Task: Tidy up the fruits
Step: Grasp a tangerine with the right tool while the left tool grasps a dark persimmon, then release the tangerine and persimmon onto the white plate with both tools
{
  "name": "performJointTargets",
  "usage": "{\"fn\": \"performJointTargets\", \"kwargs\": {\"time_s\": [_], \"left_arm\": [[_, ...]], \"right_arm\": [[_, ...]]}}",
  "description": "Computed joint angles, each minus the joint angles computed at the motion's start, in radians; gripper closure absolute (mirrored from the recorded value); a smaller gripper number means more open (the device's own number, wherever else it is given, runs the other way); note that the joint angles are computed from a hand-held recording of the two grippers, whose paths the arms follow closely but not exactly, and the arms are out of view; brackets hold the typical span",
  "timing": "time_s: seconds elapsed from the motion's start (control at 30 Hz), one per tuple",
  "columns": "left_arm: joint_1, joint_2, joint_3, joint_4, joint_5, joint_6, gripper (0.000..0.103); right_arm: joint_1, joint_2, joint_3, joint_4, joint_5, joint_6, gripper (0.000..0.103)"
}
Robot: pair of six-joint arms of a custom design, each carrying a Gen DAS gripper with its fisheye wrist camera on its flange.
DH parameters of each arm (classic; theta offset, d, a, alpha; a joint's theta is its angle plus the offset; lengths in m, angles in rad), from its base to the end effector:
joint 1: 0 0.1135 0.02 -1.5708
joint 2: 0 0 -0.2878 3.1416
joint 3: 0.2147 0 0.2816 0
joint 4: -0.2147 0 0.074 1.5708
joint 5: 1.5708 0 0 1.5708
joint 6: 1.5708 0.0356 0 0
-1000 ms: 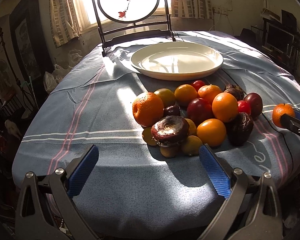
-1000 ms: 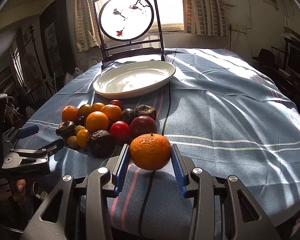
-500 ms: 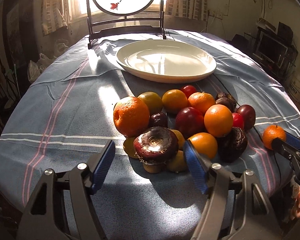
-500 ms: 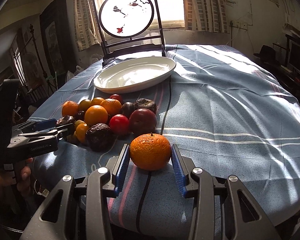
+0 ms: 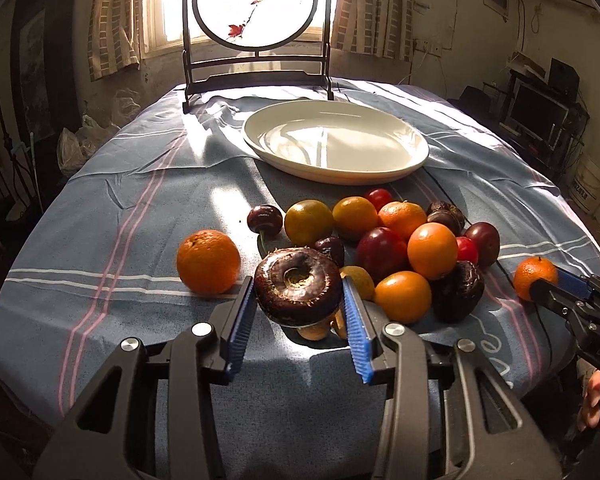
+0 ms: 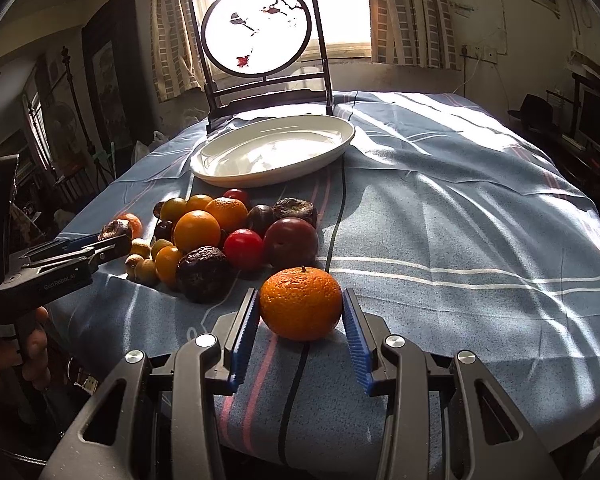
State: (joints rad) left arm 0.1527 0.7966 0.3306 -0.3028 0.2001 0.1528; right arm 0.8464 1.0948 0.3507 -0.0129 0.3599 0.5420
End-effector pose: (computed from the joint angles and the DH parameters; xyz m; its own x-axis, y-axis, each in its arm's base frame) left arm 0.1689 0.0188 0.1735 -0.6804 0.0462 -0.7314 0.0968 0.9949 -0.0272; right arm 0.1480 0.1483 0.1534 -0.6639 -0.0217 -0.7475 -0.2204 0.9609 0.1678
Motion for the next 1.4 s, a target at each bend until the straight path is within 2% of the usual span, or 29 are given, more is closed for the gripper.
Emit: {"fn": "performJointTargets", "kwargs": {"time_s": [0.2, 0.4, 0.57, 0.73, 0.87, 0.93, 1.0, 1.07, 1.1, 1.13, 1.2, 1.4], "left_arm": [[0.003, 0.005, 0.047, -0.011, 0.015, 0.019, 0.062], [-0.033, 0.156, 0.161, 0.068, 0.013, 0.014, 0.062], [-0.069, 0.369, 0.28, 0.135, 0.019, -0.006, 0.062], [-0.122, 0.578, 0.42, 0.173, -0.027, -0.018, 0.062], [-0.154, 0.778, 0.58, 0.127, -0.044, -0.029, 0.06], [-0.157, 0.85, 0.644, 0.11, -0.073, -0.037, 0.058], [-0.133, 0.844, 0.657, 0.104, -0.064, -0.057, 0.055], [-0.086, 0.77, 0.61, 0.122, 0.001, -0.061, 0.04], [-0.07, 0.719, 0.567, 0.145, 0.0, -0.054, 0.028], [-0.054, 0.664, 0.52, 0.168, -0.007, -0.04, 0.024], [-0.02, 0.57, 0.439, 0.171, 0.0, 0.01, 0.024], [0.13, 0.339, 0.227, 0.043, 0.137, 0.176, 0.024]], "right_arm": [[-0.082, -0.049, 0.032, -0.025, -0.052, -0.051, 0.061], [-0.197, -0.015, 0.164, -0.029, -0.117, -0.171, 0.061], [-0.311, 0.16, 0.306, 0.014, -0.255, -0.221, 0.061], [-0.374, 0.408, 0.488, 0.013, -0.362, -0.227, 0.061], [-0.378, 0.613, 0.665, -0.032, -0.38, -0.23, 0.061], [-0.374, 0.689, 0.743, -0.054, -0.349, -0.246, 0.06], [-0.365, 0.704, 0.76, -0.048, -0.271, -0.241, 0.056], [-0.365, 0.651, 0.701, 0.001, -0.277, -0.231, 0.049], [-0.365, 0.62, 0.668, 0.016, -0.273, -0.236, 0.048], [-0.359, 0.586, 0.635, 0.021, -0.259, -0.243, 0.046], [-0.34, 0.507, 0.544, 0.039, -0.228, -0.248, 0.045], [-0.303, 0.271, 0.26, 0.082, -0.225, -0.162, 0.044]]}}
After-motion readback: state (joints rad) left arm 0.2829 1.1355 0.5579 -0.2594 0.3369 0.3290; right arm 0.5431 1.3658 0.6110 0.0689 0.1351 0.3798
